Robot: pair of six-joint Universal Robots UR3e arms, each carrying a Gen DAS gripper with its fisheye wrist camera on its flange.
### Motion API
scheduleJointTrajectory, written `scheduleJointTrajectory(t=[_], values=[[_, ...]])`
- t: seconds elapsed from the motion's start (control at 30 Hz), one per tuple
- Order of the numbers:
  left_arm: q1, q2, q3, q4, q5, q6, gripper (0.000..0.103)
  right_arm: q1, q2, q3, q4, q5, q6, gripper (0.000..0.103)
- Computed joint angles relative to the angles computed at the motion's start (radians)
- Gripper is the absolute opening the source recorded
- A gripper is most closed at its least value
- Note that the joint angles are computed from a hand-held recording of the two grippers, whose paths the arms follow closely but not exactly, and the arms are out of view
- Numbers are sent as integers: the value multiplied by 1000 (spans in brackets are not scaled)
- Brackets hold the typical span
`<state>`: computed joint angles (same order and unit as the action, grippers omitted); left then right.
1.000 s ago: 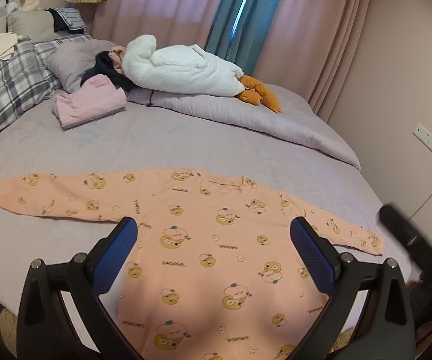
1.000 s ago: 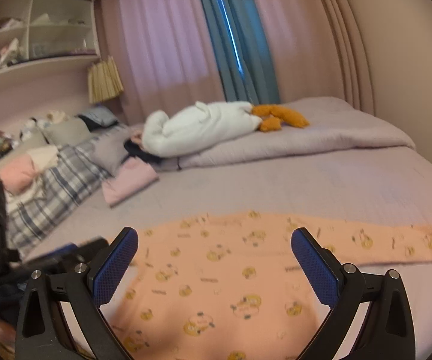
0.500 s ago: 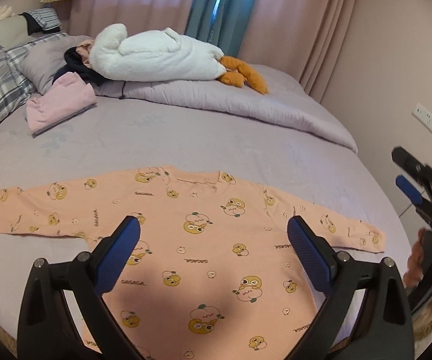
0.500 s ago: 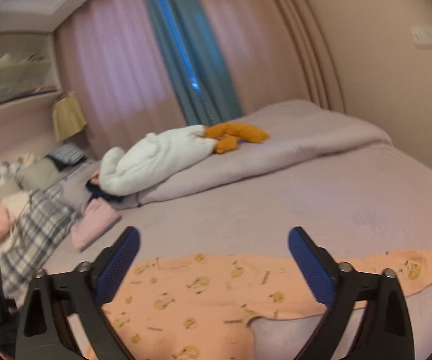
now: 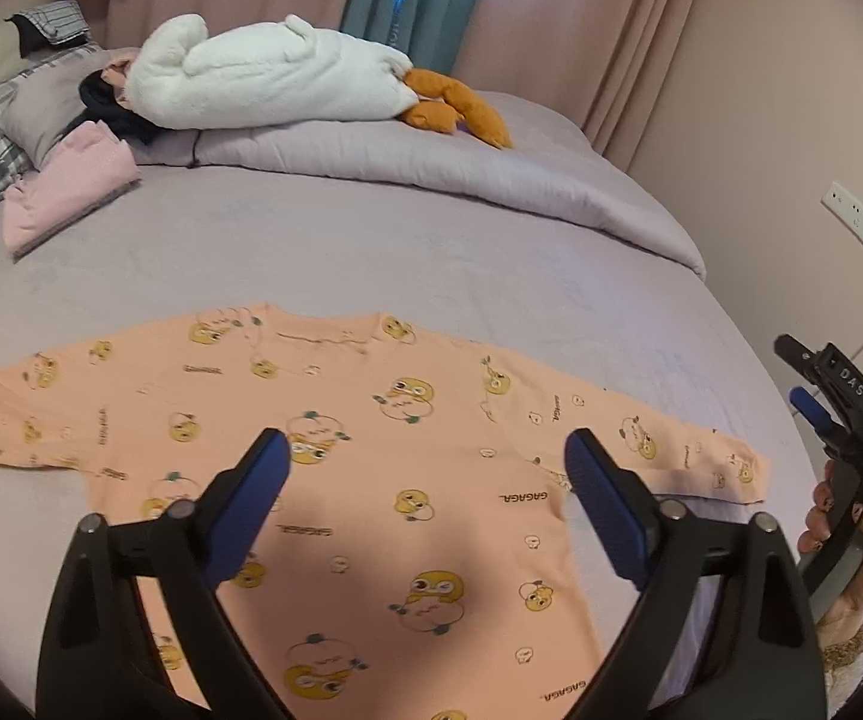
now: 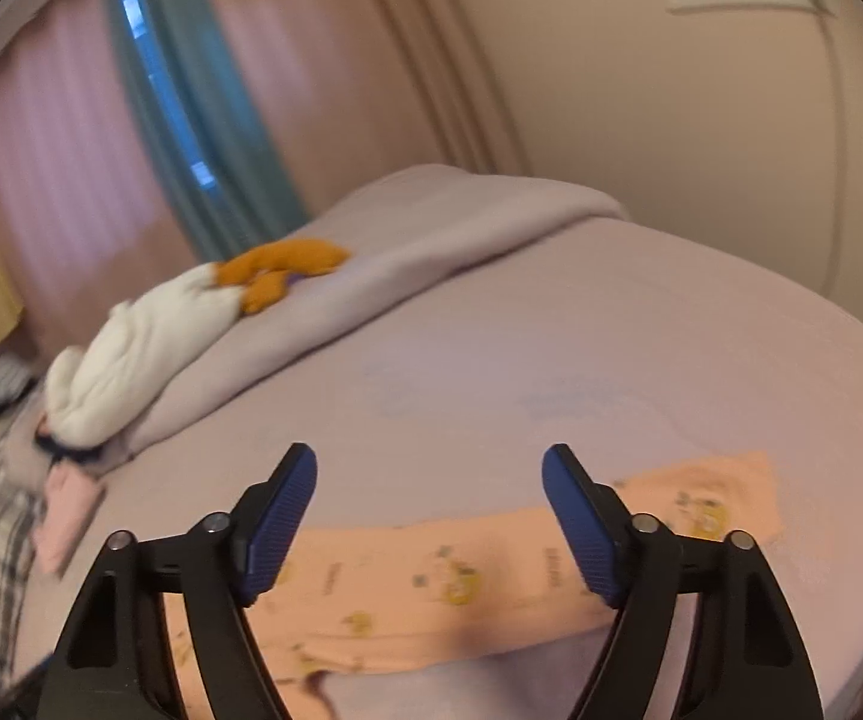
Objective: Fold small clothes
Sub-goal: 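Lower the right tool onto a onesie sleeve cuff and close it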
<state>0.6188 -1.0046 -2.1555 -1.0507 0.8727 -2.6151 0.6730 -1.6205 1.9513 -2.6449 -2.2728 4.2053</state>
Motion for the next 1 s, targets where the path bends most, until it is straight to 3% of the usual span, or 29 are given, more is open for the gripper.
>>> scheduleJointTrajectory(t=[0.1, 0.2, 0.27, 0.33, 0.5, 0.63, 0.67, 0.77, 0.83, 0.9, 1.0], values=[[-90, -49, -37, 132, 73, -52, 83, -24, -82, 69, 147, -25, 142, 78], [-126, -88, -43, 136, 101, -56, 82, -96, -207, 187, 285, 28, 303, 76], [-137, -106, -48, 143, 106, -61, 82, -177, -323, 328, 242, 118, 327, 68], [-142, -113, -60, 158, 111, -69, 82, -227, -387, 407, 218, 172, 345, 66], [-143, -131, -76, 161, 118, -62, 82, -283, -526, 501, 326, 209, 450, 66], [-143, -152, -79, 151, 139, -60, 82, -302, -662, 628, 243, 219, 488, 65], [-139, -154, -79, 140, 136, -56, 82, -287, -676, 644, 228, 204, 505, 62], [-132, -157, -70, 118, 137, -53, 82, -295, -701, 669, 217, 219, 485, 38], [-121, -147, -69, 106, 131, -51, 82, -312, -660, 667, 183, 230, 475, 26], [-106, -137, -70, 92, 122, -45, 82, -277, -641, 654, 192, 185, 506, 11], [-78, -136, -54, 52, 113, -30, 83, -194, -558, 570, 222, 84, 553, 6]])
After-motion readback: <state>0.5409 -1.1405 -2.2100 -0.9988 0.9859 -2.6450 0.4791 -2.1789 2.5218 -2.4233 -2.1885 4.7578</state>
